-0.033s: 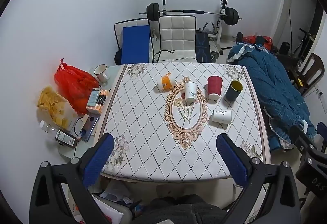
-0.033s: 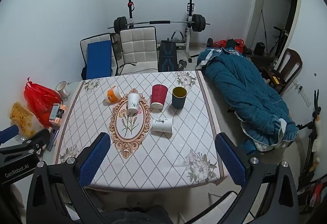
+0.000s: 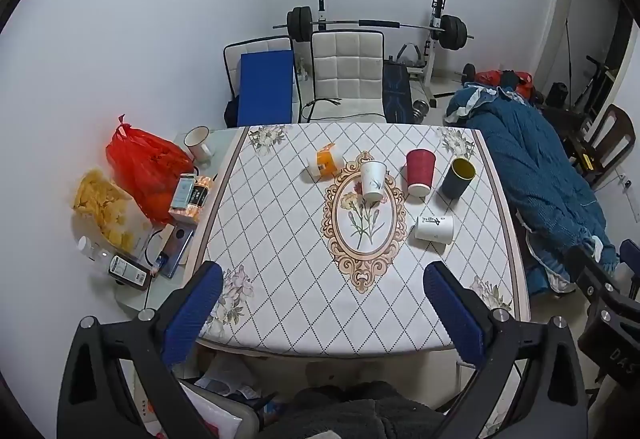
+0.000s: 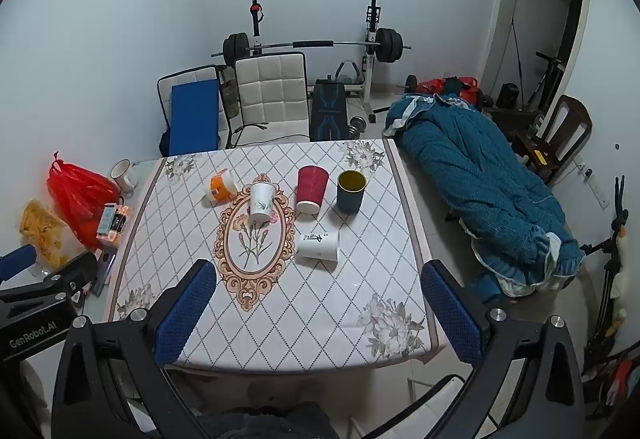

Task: Flip cup upside down

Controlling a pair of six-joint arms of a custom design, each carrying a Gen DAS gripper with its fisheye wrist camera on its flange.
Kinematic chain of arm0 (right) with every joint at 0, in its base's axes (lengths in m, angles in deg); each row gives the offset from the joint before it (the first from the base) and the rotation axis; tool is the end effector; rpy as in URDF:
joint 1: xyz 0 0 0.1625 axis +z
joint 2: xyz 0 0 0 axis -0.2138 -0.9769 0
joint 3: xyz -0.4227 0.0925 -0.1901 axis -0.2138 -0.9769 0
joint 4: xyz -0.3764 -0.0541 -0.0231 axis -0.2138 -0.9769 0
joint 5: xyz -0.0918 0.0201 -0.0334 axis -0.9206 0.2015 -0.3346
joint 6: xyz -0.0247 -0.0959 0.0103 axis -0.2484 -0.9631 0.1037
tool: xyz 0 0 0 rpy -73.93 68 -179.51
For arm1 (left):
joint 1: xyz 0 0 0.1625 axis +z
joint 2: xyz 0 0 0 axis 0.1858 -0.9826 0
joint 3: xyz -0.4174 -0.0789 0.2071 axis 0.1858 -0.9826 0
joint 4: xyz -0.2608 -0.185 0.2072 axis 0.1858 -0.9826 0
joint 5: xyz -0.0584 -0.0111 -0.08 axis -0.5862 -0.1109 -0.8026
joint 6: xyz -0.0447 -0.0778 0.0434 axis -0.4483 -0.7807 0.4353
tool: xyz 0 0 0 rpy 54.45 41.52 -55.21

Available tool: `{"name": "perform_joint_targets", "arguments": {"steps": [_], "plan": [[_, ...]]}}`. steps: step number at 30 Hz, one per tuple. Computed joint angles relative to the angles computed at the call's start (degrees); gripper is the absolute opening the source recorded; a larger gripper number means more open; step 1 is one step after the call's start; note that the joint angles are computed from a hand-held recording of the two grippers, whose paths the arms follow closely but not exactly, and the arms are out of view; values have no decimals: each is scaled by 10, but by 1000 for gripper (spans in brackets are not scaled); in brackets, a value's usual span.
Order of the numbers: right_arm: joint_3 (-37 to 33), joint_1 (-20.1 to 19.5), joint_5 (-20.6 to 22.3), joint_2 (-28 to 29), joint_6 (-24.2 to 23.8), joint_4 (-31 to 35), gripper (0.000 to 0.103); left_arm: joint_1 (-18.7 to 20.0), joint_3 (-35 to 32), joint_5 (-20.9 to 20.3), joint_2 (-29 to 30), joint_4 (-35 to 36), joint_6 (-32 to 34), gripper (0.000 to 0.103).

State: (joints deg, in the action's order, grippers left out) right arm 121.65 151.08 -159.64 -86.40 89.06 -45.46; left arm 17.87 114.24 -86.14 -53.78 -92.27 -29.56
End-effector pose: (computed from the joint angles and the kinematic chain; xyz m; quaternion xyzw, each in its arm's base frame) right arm 0.4694 -0.3528 0.2977 0.0468 -0.8481 0.3456 0.3988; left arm -0.3182 -0.4130 0.3816 0.1678 0.8754 -0.2524 0.3766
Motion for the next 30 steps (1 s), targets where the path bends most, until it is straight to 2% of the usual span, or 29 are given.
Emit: {"name": "perform_joint_targets", "arguments": {"steps": [16,17,30], "plan": [[-16,0,-1,10,5,9,103,-6,-40,1,7,25,-4,103],[-15,3,-1,8,4,11,103,-5,-22,5,3,9,0,103],[-6,1,-1,5,-6,-9,103,-7,-26,5,8,9,0,103]]}}
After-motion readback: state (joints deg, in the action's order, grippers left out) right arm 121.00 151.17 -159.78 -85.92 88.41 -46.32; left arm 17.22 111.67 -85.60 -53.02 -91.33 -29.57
